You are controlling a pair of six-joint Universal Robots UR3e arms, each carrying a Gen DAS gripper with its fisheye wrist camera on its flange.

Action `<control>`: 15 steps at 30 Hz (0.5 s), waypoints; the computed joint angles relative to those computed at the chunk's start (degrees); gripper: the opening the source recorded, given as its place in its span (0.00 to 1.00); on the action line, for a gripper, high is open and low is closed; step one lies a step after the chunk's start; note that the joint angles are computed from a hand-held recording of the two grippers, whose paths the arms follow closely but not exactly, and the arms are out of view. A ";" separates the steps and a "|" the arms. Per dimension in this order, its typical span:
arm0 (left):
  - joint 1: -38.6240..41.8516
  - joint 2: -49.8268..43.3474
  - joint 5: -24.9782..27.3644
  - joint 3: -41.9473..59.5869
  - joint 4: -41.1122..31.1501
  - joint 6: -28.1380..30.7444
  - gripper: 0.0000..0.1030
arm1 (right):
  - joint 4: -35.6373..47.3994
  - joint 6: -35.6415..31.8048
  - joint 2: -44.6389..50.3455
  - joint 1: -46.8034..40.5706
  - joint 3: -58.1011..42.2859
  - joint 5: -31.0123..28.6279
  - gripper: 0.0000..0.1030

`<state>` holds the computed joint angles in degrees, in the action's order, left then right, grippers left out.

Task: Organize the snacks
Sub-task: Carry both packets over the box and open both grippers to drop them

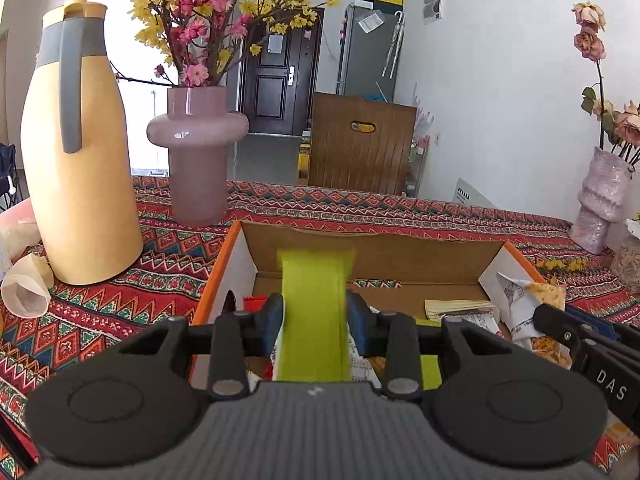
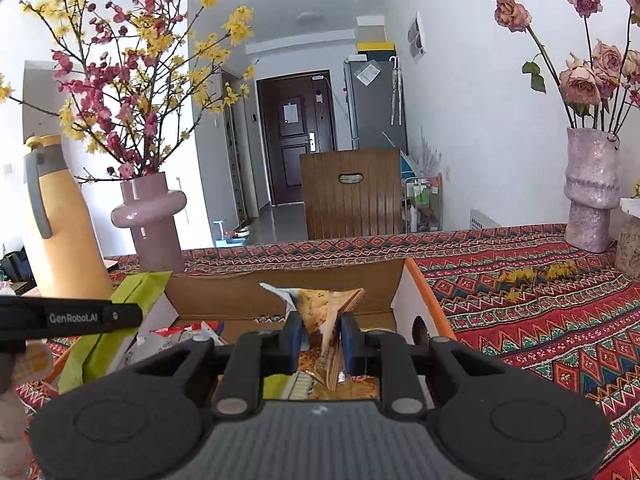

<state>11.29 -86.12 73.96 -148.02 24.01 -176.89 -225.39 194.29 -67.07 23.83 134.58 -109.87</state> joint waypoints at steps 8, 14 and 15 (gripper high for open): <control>2.11 2.68 -0.66 -3.31 4.39 -2.07 0.93 | -1.25 1.63 -1.05 0.44 1.42 -2.79 0.76; 2.62 4.91 -0.37 -5.19 6.23 -3.22 1.00 | -2.04 3.00 -1.06 1.03 1.90 -5.39 1.00; 2.69 5.21 -0.52 -5.26 6.10 -3.13 1.00 | -2.19 3.07 -1.08 1.13 1.99 -5.54 1.00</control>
<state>13.98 -80.91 73.44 -153.28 30.11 -180.02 -227.58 197.36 -68.15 24.96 136.57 -115.41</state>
